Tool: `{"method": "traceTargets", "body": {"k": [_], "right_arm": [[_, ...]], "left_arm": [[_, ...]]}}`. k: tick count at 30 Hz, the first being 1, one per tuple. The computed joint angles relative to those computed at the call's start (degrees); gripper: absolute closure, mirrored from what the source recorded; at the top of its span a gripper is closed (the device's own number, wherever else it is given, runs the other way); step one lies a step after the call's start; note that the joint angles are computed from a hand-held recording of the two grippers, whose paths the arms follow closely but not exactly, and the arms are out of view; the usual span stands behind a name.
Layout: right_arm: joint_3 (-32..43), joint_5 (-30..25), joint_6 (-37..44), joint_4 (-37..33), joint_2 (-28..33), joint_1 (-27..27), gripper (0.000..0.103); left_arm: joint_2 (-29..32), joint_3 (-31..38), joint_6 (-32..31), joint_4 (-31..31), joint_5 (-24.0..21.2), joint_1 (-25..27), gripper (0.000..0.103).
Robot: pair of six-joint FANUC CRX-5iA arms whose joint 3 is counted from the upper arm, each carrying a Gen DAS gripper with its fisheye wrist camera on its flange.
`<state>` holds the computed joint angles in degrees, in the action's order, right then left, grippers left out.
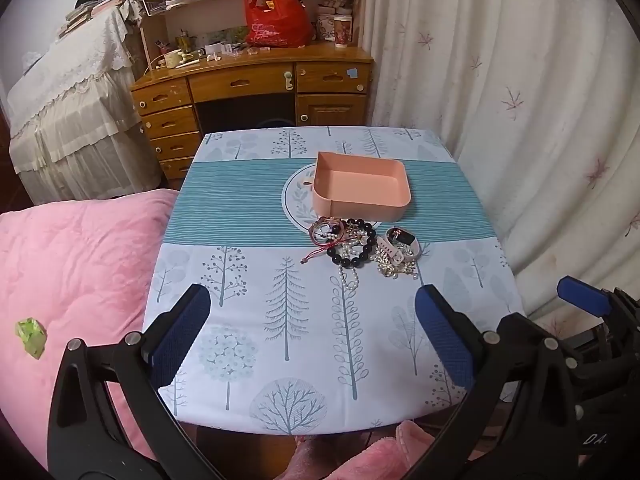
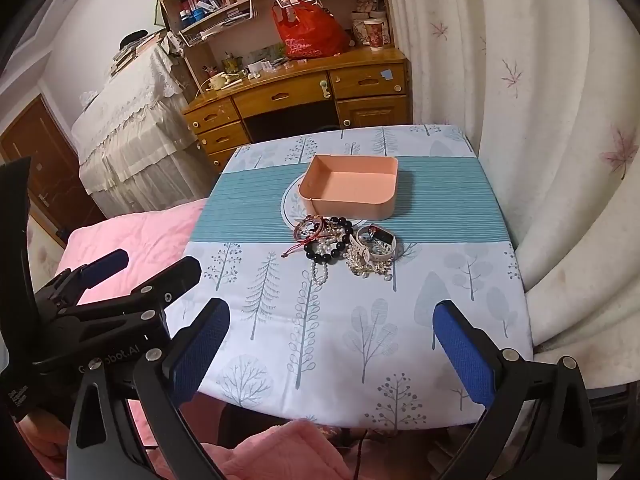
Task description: Organize jewelry
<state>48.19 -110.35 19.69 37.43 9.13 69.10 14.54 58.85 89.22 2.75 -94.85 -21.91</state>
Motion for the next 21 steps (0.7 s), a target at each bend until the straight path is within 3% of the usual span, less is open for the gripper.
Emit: {"method": "traceTargets", "body": {"k": [10, 19, 21], "right_arm": [[0.9, -0.4, 0.3, 0.0, 0.6, 0.0, 0.000], [0.9, -0.4, 0.4, -0.1, 0.6, -0.2, 0.000], [1.0, -0.4, 0.5, -0.1, 0.7, -0.2, 0.000]], "left_arm": [[-1.7, -2.7, 0.0, -0.2, 1.0, 0.9, 0.001], [0.8, 1.7, 0.0, -0.9, -1.3, 0.6, 0.001], [-0.2, -0.3, -0.1, -0.8, -0.3, 0.7, 0.001]]}}
